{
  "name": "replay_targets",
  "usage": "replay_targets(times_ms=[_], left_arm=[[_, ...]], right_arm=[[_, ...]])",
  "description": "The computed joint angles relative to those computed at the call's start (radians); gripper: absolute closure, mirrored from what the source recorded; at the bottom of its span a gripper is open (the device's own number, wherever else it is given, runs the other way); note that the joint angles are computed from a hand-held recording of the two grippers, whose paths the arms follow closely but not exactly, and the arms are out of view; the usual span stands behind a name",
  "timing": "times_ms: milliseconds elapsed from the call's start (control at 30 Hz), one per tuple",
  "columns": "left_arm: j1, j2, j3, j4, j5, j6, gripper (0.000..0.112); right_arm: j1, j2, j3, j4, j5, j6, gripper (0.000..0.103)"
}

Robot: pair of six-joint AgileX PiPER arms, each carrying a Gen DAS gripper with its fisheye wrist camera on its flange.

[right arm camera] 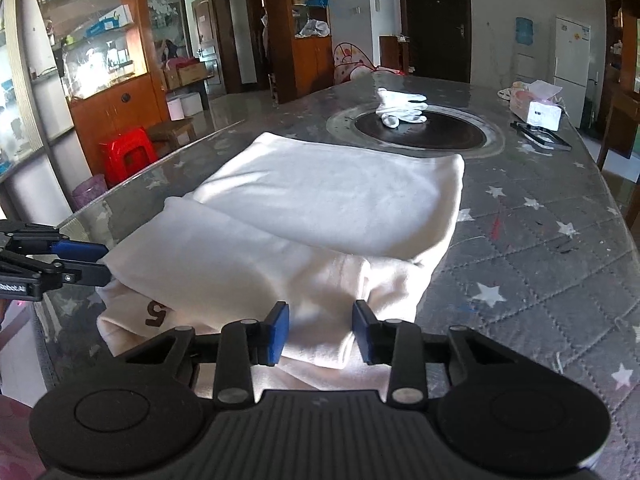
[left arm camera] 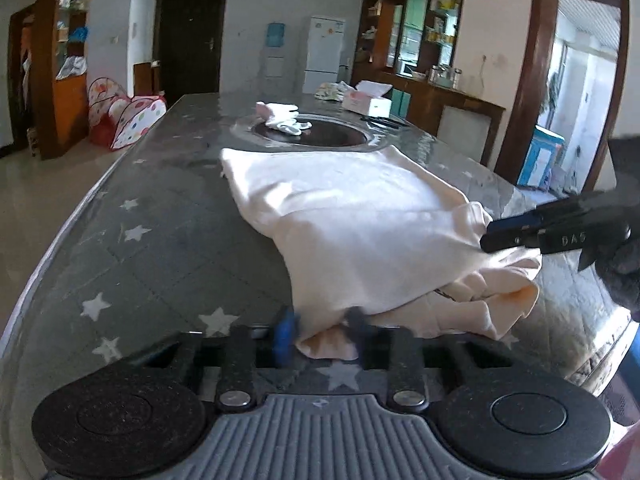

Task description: Fold clothes

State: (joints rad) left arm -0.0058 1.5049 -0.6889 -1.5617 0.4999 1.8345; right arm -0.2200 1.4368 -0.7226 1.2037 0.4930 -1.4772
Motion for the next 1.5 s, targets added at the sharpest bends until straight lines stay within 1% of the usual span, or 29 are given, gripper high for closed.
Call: replay_targets(times_ms=[33, 67, 133, 167, 200, 233, 300, 400, 433, 467, 500, 567, 600, 633, 700, 767, 833, 967, 1067, 1167, 1300, 1367, 1500], left_arm=[[0.002, -0.001, 0.005, -0.018, 0.002, 0.019, 0.099], [0.002, -0.005, 0.007, -0.024, 0.001, 0.027, 0.104], [0.000, -0.022, 0.012, -0.011, -0.010, 0.016, 0.106], [-0.001, -0.034, 0.013, 0.011, -0.020, -0.007, 0.107], [-0.002, -0.047, 0.015, 0.034, -0.030, -0.032, 0.107], [0.008, -0.056, 0.012, 0.075, -0.021, -0.079, 0.108], [0.041, -0.068, 0.012, 0.137, 0.024, -0.142, 0.108], [0.044, -0.069, -0.002, 0.258, 0.009, -0.257, 0.107], [0.049, -0.066, -0.007, 0.277, 0.006, -0.272, 0.106], [0.054, -0.064, -0.011, 0.296, 0.004, -0.286, 0.103], [0.074, -0.061, -0.033, 0.347, 0.033, -0.330, 0.102], [0.118, -0.060, -0.070, 0.394, 0.103, -0.358, 0.100], [0.139, -0.059, -0.089, 0.413, 0.138, -0.369, 0.097], [0.152, -0.059, -0.107, 0.418, 0.158, -0.370, 0.091], [0.175, -0.057, -0.142, 0.425, 0.197, -0.371, 0.091], [0.164, -0.042, -0.179, 0.416, 0.193, -0.377, 0.092], [0.133, -0.003, -0.234, 0.382, 0.169, -0.377, 0.093], [0.056, 0.131, -0.370, 0.336, 0.133, -0.402, 0.095], [-0.004, 0.242, -0.478, 0.372, 0.093, -0.455, 0.096], [-0.039, 0.341, -0.571, 0.433, 0.058, -0.512, 0.096], [-0.029, 0.434, -0.650, 0.488, 0.074, -0.586, 0.096], [-0.018, 0.472, -0.683, 0.496, 0.083, -0.605, 0.101], [-0.002, 0.492, -0.712, 0.496, 0.065, -0.623, 0.102]], right_arm=[[0.001, -0.003, 0.000, -0.006, -0.003, 0.006, 0.070], [0.006, -0.015, 0.005, -0.011, -0.014, 0.012, 0.071], [0.026, -0.052, 0.024, 0.009, -0.050, -0.016, 0.070], [0.034, -0.071, 0.034, 0.025, -0.060, -0.040, 0.070], [0.036, -0.084, 0.039, 0.041, -0.052, -0.065, 0.070], [0.035, -0.096, 0.043, 0.055, -0.037, -0.088, 0.070], [0.039, -0.106, 0.044, 0.065, 0.008, -0.125, 0.070], [0.065, -0.086, 0.040, 0.041, 0.033, -0.133, 0.070], [0.074, -0.070, 0.035, 0.026, 0.033, -0.122, 0.070], [0.088, -0.053, 0.030, -0.003, 0.028, -0.096, 0.070], [0.094, -0.049, 0.028, -0.026, 0.028, -0.076, 0.070], [0.101, -0.050, 0.027, -0.062, 0.032, -0.045, 0.070], [0.094, -0.056, 0.023, -0.066, 0.046, -0.040, 0.070], [0.084, -0.064, 0.018, -0.066, 0.063, -0.037, 0.070], [0.066, -0.082, 0.009, -0.053, 0.091, -0.041, 0.070], [0.059, -0.086, 0.004, -0.020, 0.095, -0.069, 0.070], [0.067, -0.069, -0.003, -0.005, 0.083, -0.078, 0.070], [0.092, -0.008, -0.009, 0.017, 0.052, -0.086, 0.070], [0.100, 0.009, -0.001, 0.033, 0.042, -0.096, 0.070], [0.084, 0.010, 0.003, 0.041, 0.058, -0.101, 0.070], [0.073, 0.013, 0.005, 0.045, 0.069, -0.105, 0.070], [0.070, 0.016, 0.004, 0.049, 0.073, -0.106, 0.069], [0.062, 0.022, 0.003, 0.057, 0.084, -0.111, 0.069]])
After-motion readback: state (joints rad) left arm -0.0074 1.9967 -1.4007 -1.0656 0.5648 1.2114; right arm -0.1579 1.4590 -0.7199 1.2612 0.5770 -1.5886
